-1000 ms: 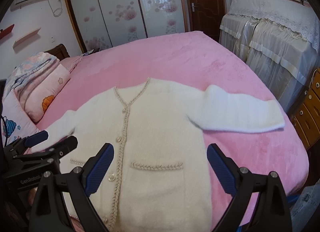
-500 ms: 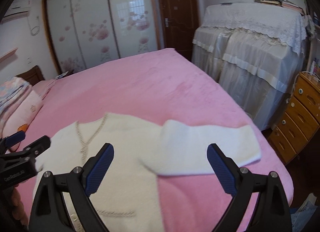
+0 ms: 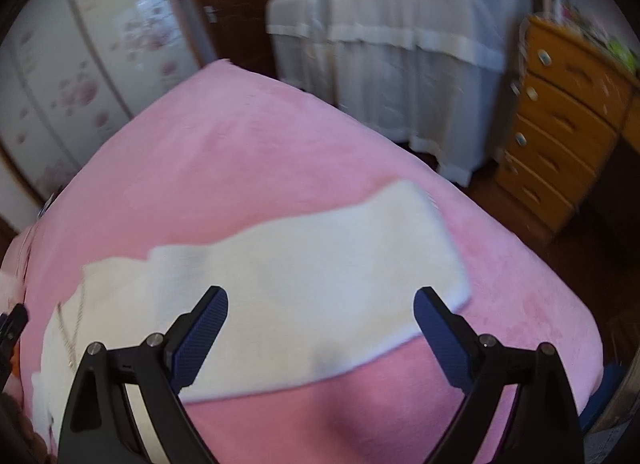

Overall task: Fold large clothes
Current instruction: 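Grasp the cardigan sleeve cuff with the right gripper and fold it across the front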

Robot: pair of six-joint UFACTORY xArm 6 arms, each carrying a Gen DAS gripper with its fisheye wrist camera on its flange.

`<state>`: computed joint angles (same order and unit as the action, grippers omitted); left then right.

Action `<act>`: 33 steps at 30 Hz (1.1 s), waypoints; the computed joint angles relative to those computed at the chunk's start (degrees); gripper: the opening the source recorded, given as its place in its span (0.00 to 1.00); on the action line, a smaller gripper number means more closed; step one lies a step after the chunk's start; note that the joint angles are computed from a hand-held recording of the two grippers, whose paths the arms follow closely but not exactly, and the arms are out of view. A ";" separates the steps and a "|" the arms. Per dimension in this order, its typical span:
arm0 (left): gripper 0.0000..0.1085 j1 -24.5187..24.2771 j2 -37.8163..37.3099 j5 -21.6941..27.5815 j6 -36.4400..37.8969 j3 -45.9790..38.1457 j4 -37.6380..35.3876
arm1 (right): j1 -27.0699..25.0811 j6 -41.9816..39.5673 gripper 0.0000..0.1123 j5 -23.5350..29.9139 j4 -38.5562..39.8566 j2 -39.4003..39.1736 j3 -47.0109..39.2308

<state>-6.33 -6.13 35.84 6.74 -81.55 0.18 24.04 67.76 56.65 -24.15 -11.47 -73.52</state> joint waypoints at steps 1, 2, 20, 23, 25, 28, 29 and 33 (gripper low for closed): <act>0.90 -0.44 0.03 -1.10 0.03 0.77 0.43 | -1.15 0.71 0.84 -0.87 1.62 -0.84 2.19; 0.90 -0.84 0.36 -1.56 -0.04 0.96 0.79 | -2.34 1.22 0.83 -1.72 3.18 -1.69 4.26; 0.90 0.43 7.25 12.65 0.77 -4.78 -4.57 | -8.73 8.93 0.07 -20.28 6.53 -5.38 17.96; 0.90 2.56 4.53 13.34 2.77 -3.04 -5.90 | -2.47 10.49 0.07 -12.90 -5.44 -3.62 9.94; 0.90 4.91 2.42 13.65 5.60 -1.90 -8.55 | 2.82 9.25 0.07 -9.95 -11.01 -1.47 3.53; 0.90 9.48 -0.07 14.98 10.13 -1.10 -13.34 | 10.53 4.86 0.07 -7.75 -16.09 4.58 -7.67; 0.90 10.87 -0.53 15.53 10.95 -1.05 -14.28 | 13.01 2.65 0.07 -7.45 -16.64 7.42 -11.88; 0.90 18.14 -1.08 17.86 13.77 -1.06 -17.97 | 21.08 -8.32 0.08 -4.31 -14.41 22.08 -29.70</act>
